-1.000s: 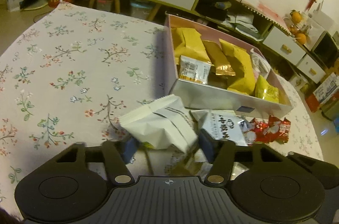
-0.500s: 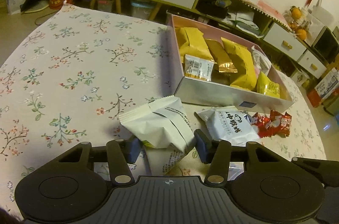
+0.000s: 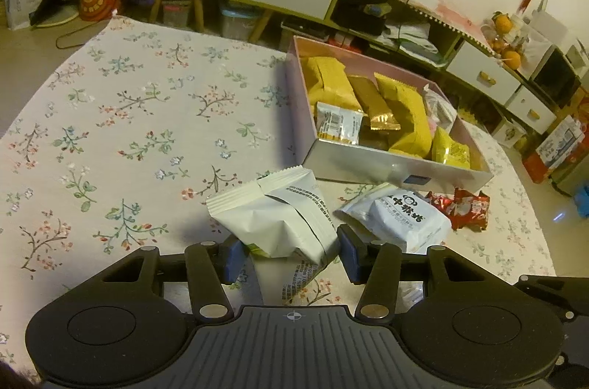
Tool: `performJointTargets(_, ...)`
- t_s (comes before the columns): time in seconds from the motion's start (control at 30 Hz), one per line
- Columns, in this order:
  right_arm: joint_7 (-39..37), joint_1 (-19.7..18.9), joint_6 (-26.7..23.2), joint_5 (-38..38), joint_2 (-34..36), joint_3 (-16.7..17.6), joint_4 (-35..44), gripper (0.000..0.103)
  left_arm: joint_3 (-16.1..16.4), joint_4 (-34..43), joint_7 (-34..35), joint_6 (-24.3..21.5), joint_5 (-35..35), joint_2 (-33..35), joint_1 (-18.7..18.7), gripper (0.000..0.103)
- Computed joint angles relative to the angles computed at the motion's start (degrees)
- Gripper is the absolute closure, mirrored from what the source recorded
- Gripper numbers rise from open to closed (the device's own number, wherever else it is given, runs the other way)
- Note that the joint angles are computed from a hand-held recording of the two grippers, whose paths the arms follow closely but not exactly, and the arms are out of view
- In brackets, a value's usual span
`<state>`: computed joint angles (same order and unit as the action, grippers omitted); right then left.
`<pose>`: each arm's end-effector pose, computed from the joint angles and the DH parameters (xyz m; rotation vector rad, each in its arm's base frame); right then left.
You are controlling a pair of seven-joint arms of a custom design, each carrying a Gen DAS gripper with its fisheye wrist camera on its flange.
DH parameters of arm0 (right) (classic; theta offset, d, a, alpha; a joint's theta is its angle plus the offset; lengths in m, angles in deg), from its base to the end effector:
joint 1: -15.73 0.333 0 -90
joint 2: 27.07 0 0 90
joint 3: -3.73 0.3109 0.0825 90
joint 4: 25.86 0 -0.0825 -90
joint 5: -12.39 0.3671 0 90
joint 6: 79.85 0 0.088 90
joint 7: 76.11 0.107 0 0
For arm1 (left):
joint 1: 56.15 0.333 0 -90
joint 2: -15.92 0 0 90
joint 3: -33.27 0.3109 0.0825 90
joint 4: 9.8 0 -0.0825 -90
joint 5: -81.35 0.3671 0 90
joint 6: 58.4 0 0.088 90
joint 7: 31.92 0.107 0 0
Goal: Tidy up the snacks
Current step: 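Grasp the white packet with the left tool while the right grasps the clear-wrapped bread roll, then lift the white packet and bread roll and lower both into the box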
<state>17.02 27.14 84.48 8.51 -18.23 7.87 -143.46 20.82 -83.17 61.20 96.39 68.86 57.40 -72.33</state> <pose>0.5859 0.1651 0.4456 -2.0439 1.5534 -0.5452 0.7031 -0.3155 0.4128 -1.6803 2.2401 -1.0891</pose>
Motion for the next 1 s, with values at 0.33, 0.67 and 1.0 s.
performJointTargets(0.33, -3.60, -0.78, 3.39, 6.70, -1.80, 1.30, -1.43, 0.073, -2.05, -2.24, 2.52, 1.04, -2.55, -2.13, 2.05, 0.054)
performJointTargets(0.67, -2.87, -0.85, 6.34, 8.88, -2.07, 0.85, -1.42, 0.073, -3.35, -3.06, 6.37, 1.57, -5.58, -3.09, 2.81, 0.054)
performJointTargets(1.0, 7.01, -2.19, 9.27, 3.79, -1.25, -1.72, -0.95, 0.073, -2.32, -0.69, 6.33, 2.11, -3.91, -2.27, 0.26, 0.054)
